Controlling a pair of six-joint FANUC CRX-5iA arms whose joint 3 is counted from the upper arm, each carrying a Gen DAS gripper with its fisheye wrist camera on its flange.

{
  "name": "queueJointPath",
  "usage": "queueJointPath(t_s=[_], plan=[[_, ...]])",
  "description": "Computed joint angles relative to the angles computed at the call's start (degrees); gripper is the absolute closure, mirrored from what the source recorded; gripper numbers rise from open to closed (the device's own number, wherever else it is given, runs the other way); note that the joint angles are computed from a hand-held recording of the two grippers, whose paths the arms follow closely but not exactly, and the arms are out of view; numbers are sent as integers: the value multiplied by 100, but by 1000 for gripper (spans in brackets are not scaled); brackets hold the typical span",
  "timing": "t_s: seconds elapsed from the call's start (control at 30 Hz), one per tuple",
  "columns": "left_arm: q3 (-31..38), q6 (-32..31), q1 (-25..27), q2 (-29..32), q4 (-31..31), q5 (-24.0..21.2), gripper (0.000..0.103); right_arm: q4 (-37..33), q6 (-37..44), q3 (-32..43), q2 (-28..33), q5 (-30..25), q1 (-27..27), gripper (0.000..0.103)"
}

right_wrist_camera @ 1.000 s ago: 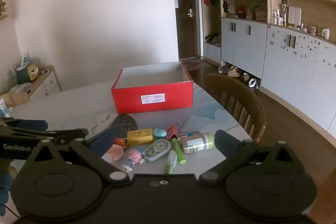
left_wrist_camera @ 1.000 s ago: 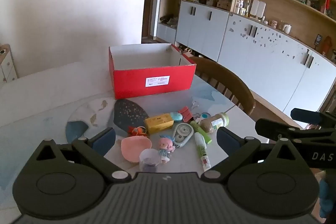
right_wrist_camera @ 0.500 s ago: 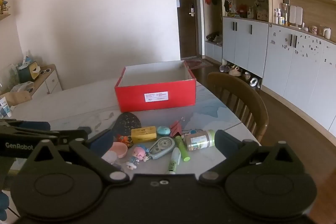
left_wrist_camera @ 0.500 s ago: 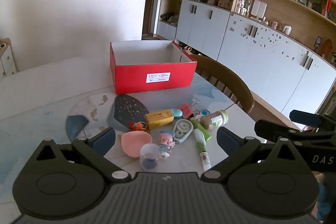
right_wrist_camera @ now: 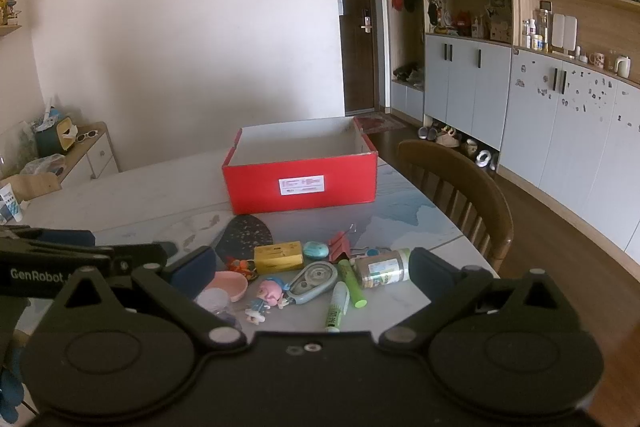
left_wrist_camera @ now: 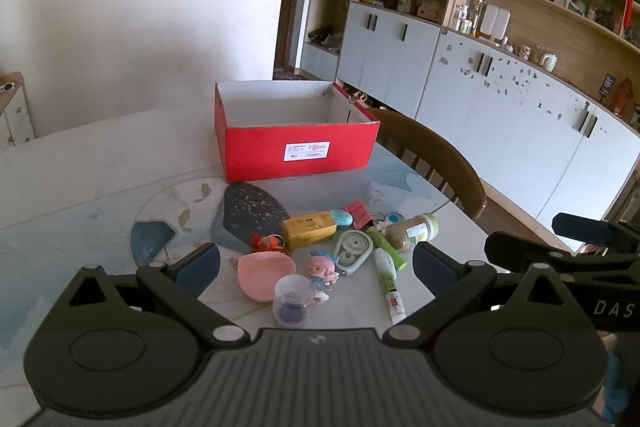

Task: Organize rigid objects
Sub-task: 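Move both tools toward the scattered items on the table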

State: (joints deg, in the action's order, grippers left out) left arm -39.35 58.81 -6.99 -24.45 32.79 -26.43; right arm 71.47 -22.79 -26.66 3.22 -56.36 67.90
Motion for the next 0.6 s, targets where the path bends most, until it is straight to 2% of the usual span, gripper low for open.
queueJointPath(t_s=[0.33,0.6], plan=[[-43,-125,54,-85,71,53,0,50,-19,44,58,-11,18,1],[-190,-699,113,-110,615,49,0,143,-254,41,67,29,44,1]])
